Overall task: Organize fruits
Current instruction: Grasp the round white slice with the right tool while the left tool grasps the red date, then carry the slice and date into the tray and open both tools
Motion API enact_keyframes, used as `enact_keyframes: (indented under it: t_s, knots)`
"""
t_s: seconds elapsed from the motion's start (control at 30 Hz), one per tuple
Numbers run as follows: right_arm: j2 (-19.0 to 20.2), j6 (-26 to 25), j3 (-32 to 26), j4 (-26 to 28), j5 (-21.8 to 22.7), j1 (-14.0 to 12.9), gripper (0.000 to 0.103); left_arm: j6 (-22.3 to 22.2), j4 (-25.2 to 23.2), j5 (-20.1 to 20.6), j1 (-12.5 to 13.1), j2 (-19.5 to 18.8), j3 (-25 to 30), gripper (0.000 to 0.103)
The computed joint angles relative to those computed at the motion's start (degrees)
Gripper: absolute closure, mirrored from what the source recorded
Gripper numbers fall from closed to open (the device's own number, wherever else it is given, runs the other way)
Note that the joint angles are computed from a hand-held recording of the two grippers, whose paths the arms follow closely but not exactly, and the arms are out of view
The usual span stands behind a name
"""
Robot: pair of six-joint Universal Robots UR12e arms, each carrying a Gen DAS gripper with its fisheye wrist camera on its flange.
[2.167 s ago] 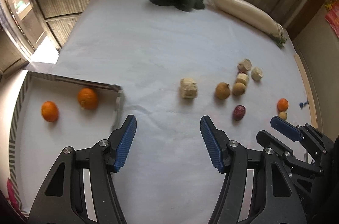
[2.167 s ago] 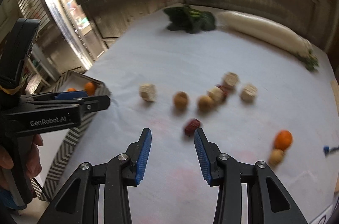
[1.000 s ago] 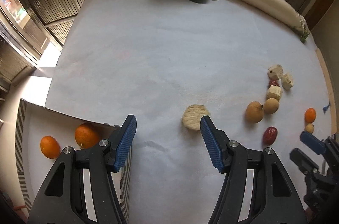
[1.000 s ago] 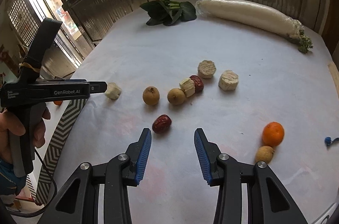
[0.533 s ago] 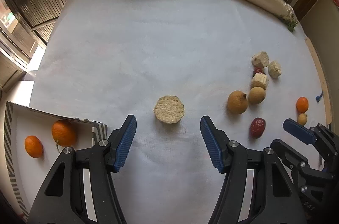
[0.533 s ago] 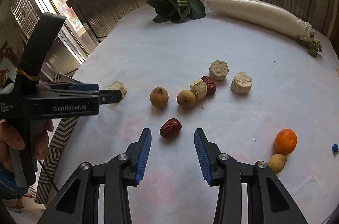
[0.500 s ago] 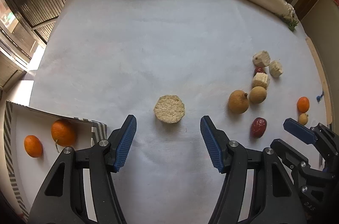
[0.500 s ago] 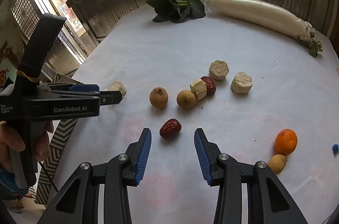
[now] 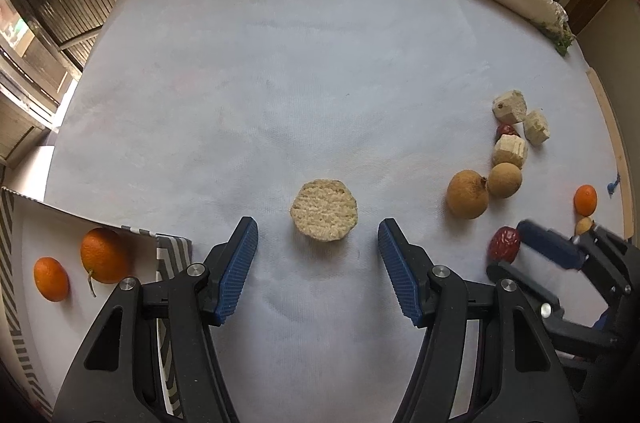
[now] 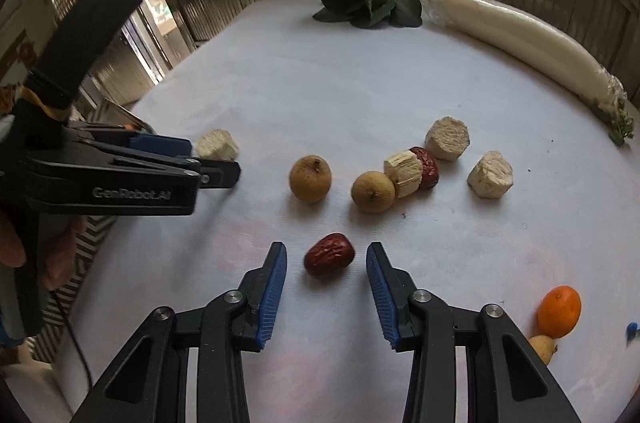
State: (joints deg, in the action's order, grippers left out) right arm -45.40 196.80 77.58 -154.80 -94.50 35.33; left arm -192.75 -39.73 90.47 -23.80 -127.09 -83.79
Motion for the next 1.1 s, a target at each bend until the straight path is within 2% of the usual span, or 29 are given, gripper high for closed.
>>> enact_keyframes:
  t_s: [0.13, 0.17, 0.2, 0.27, 0.4, 0.63, 1.1]
  knots:
    - [-0.12, -0.05, 0.41, -0.3, 0.49, -0.04, 0.077, 0.4, 1.34, 0.03, -0.14, -0.2, -0.17, 0.04]
    - [-0.22, -0.12, 0.49, -0.27, 0.59, -0.02, 0.077, 0.5, 1.66, 0.07, -0.13, -0.29, -0.16, 0.045]
    - [-0.28, -0.09, 0.56, -0.41, 0.46, 0.02, 0.077, 0.72, 2.16, 0.71, -0.25, -0.25, -0.32, 0.057]
    - [-0.57, 0.57, 1.04, -1.2, 0.27, 0.06, 0.077, 0.74, 2.57, 1.39, -0.32, -0.12, -0.54, 0.072]
    - [-1.03, 2.84, 1.89, -2.67, -0.55, 0.06, 0.077, -0.03, 3.6, 1.55, -0.3, 0.36, -1.3, 0.073]
    - [-2.05, 3.75, 2.81, -3.07, -2.42, 0.54, 0.077, -0.93, 6.21, 2.04, -0.63, 2.16, -3.23, 0.073]
    - [-2.96, 2.68, 3.11, -3.94, -3.53, 2.2, 0.077, -1.13, 10.16, 2.67, -0.97, 5.64, -7.23, 0.073]
